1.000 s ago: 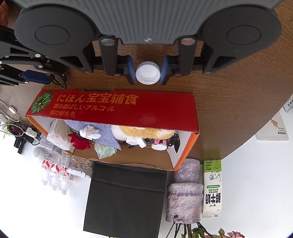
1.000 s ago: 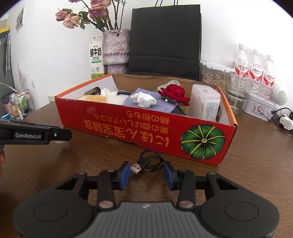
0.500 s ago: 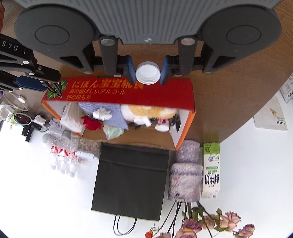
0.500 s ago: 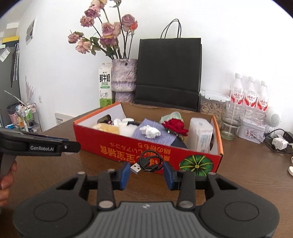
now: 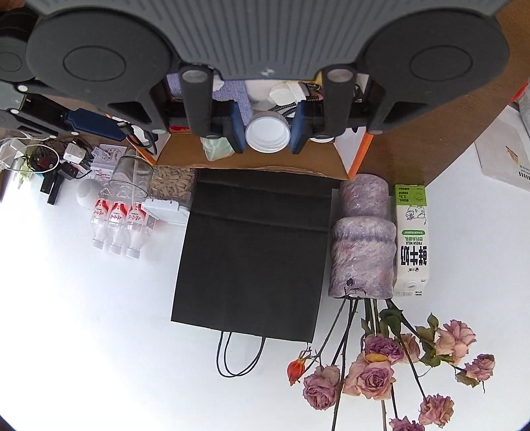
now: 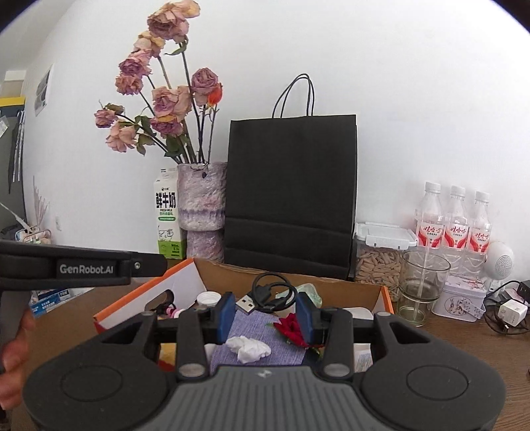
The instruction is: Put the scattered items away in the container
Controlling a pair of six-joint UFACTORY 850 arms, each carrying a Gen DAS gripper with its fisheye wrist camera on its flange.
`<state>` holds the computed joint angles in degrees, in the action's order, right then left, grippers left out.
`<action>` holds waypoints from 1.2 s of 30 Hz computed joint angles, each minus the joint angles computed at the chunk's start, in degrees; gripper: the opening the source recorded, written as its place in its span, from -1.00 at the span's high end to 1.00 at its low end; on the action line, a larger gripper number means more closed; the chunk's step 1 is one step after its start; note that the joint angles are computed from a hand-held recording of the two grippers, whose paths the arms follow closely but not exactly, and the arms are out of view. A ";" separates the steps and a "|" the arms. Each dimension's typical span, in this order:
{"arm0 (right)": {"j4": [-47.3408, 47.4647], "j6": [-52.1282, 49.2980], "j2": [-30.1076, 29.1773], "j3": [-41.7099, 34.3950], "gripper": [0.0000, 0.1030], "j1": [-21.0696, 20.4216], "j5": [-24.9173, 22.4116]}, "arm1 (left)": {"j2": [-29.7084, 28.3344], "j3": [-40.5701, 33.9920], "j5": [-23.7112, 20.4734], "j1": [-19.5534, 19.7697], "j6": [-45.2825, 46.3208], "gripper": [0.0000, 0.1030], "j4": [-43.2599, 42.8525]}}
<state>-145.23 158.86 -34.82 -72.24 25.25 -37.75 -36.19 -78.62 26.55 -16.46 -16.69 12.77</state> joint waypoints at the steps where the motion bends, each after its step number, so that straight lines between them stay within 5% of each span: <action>1: 0.20 -0.39 -0.70 -0.99 0.25 -0.38 0.69 | -0.86 -1.12 -0.55 -0.04 0.09 0.43 -0.01; 10: 1.69 -2.78 -5.70 -7.42 0.20 -2.32 5.05 | -6.73 -8.32 -5.33 0.08 7.18 0.39 -6.86; 12: 2.96 -3.91 -5.94 -7.62 0.10 -2.28 5.45 | -7.01 -8.66 -5.63 0.13 8.18 -0.01 -8.34; 13: 3.67 -4.55 -5.96 -7.64 -0.14 -2.24 5.62 | -6.96 -8.47 -5.16 0.08 9.45 -0.56 -10.17; 14: 4.68 -5.13 -5.86 -7.40 -0.60 -2.04 5.12 | -6.78 -7.98 -4.02 -0.02 11.44 -1.00 -12.70; 16: 4.86 -4.78 -5.33 -6.32 -1.00 -1.68 2.80 | -6.01 -6.71 -1.56 -0.19 14.87 -1.00 -16.35; 36: 10.45 -6.52 -2.28 -4.09 -1.00 -1.19 4.27 | -4.03 -4.46 -1.87 -0.61 17.50 -1.00 -18.60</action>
<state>-134.78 152.35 -37.10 -76.33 24.07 -33.48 -40.22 -83.08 24.67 -17.07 0.80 -5.84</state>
